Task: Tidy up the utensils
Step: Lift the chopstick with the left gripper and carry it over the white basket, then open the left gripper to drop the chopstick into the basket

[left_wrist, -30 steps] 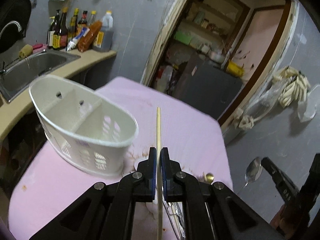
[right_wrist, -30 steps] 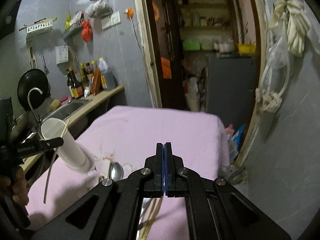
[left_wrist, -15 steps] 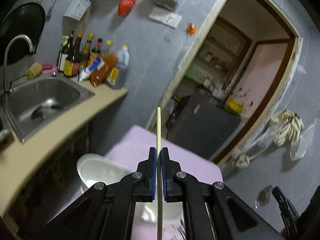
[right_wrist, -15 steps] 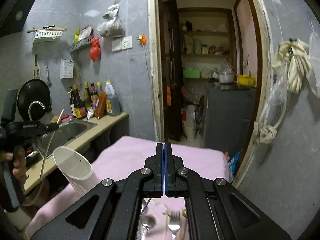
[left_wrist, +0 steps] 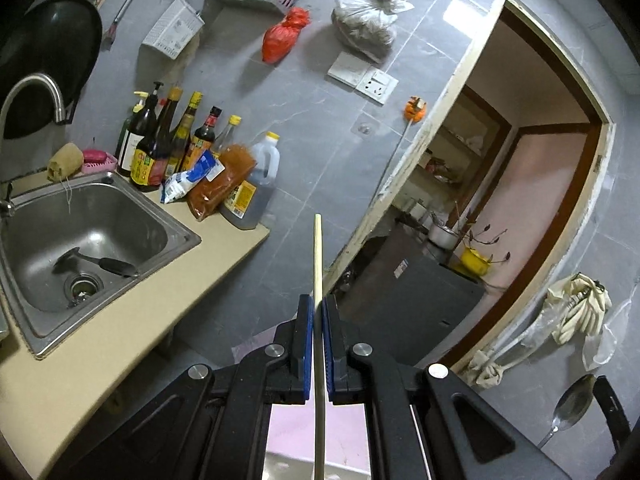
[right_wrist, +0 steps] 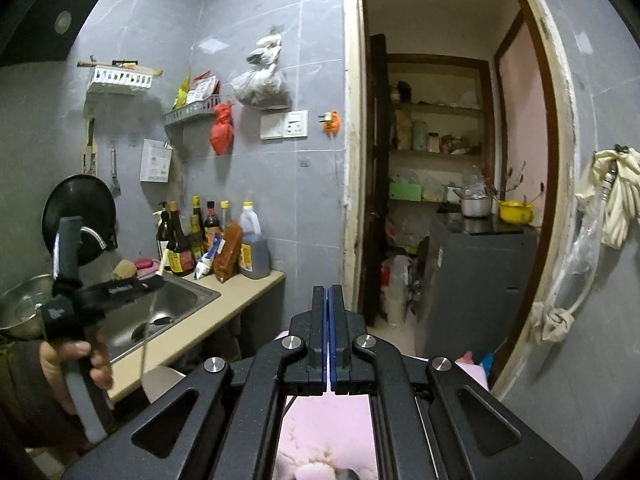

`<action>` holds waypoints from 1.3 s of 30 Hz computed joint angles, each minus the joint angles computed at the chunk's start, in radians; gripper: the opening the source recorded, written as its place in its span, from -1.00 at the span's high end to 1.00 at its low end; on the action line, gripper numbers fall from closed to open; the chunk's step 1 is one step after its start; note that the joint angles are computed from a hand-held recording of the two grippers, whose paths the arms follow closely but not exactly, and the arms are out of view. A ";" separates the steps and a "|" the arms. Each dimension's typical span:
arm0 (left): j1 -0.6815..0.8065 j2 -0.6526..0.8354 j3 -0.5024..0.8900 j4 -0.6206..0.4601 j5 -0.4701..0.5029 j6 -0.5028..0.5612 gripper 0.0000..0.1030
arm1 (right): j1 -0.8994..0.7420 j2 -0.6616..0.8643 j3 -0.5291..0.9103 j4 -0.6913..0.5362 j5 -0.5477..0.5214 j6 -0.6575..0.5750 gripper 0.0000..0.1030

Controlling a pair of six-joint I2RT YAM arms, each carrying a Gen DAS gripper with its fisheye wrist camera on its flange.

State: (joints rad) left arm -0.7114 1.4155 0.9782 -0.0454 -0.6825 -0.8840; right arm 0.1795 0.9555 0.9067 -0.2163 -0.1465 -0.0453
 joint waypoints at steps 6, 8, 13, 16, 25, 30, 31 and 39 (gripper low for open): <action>0.025 0.062 -0.011 0.067 0.015 0.034 0.90 | 0.125 0.057 -0.051 0.072 0.113 0.026 0.98; 0.021 0.075 -0.017 0.081 0.014 0.041 0.90 | 0.154 0.079 -0.069 0.092 0.137 0.025 0.98; 0.013 0.095 -0.049 0.139 0.010 0.060 0.90 | 0.207 0.125 -0.112 0.133 0.188 0.038 0.98; 0.011 0.103 -0.056 0.152 -0.005 0.048 0.90 | 0.226 0.135 -0.141 0.154 0.207 0.047 0.98; -0.015 0.113 -0.091 0.202 -0.051 0.080 0.90 | 0.253 0.145 -0.179 0.164 0.235 0.049 0.97; -0.040 0.095 -0.119 0.216 -0.077 0.108 0.90 | 0.247 0.138 -0.187 0.148 0.225 0.057 0.97; -0.042 0.093 -0.122 0.217 -0.078 0.111 0.90 | 0.247 0.134 -0.190 0.145 0.224 0.058 0.97; -0.071 0.050 -0.133 0.160 -0.092 0.135 0.90 | 0.233 0.101 -0.206 0.092 0.183 0.072 0.97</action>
State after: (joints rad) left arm -0.7823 1.4656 0.8449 0.1143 -0.7745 -0.7487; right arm 0.4127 1.0568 0.7008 -0.1241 0.0370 0.0267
